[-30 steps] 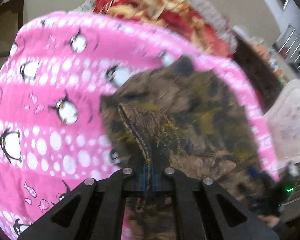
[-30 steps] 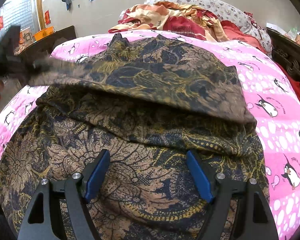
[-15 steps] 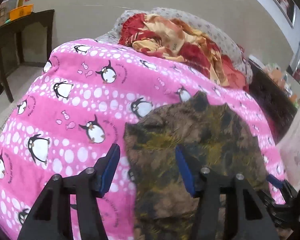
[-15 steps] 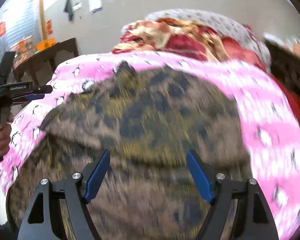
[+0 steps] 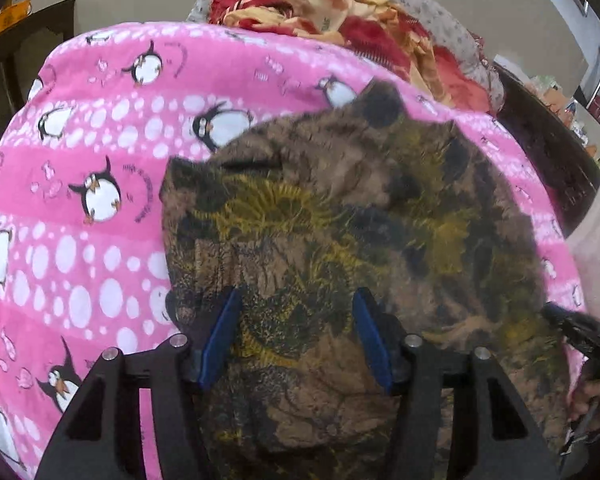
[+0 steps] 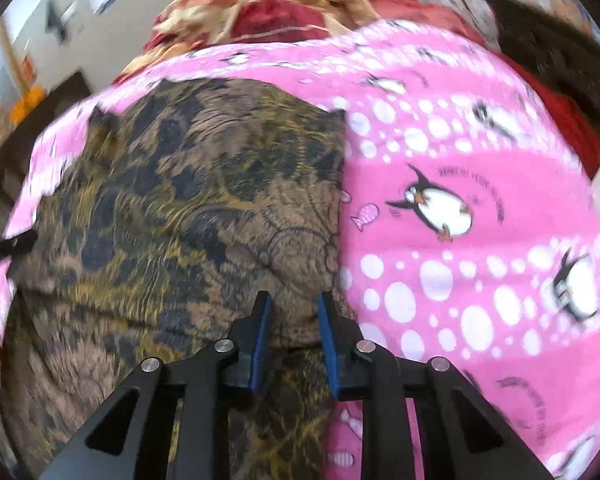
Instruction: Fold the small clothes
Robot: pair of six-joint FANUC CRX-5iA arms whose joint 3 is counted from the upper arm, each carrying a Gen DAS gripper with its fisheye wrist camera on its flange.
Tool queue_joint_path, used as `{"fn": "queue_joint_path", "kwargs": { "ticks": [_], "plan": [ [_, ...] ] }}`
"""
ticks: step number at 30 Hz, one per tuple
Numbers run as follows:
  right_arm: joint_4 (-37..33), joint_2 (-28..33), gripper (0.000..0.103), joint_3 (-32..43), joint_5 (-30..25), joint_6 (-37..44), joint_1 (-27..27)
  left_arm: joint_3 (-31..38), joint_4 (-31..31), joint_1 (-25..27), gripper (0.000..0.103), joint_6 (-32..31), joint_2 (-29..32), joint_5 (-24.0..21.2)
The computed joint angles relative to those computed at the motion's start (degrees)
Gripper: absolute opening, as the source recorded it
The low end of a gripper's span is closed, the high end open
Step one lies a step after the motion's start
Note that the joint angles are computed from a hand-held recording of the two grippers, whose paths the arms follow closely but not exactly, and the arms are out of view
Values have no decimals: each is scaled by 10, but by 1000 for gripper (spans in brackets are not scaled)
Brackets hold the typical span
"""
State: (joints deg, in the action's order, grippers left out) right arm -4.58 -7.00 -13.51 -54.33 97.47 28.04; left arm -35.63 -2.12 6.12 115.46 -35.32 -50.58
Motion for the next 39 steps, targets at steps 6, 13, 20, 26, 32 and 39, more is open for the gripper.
{"fn": "queue_joint_path", "kwargs": {
  "ticks": [6, 13, 20, 26, 32, 39],
  "plan": [
    [48, 6, 45, 36, 61, -46, 38, 36, -42, -18, 59, 48, -1, 0],
    [42, 147, 64, 111, 24, -91, 37, 21, -50, -1, 71, 89, 40, 32],
    [32, 127, 68, 127, -11, -79, 31, 78, -145, -81, 81, 141, 67, -25],
    [6, -6, 68, 25, -12, -21, 75, 84, -180, -172, 82, 200, 29, -59],
    [102, -66, 72, -117, 74, -113, 121, 86, -226, -230, 92, 224, 79, -76],
    [155, -57, 81, -102, 45, -235, 181, 106, -260, -259, 99, 253, 104, -99]
  ]
}}
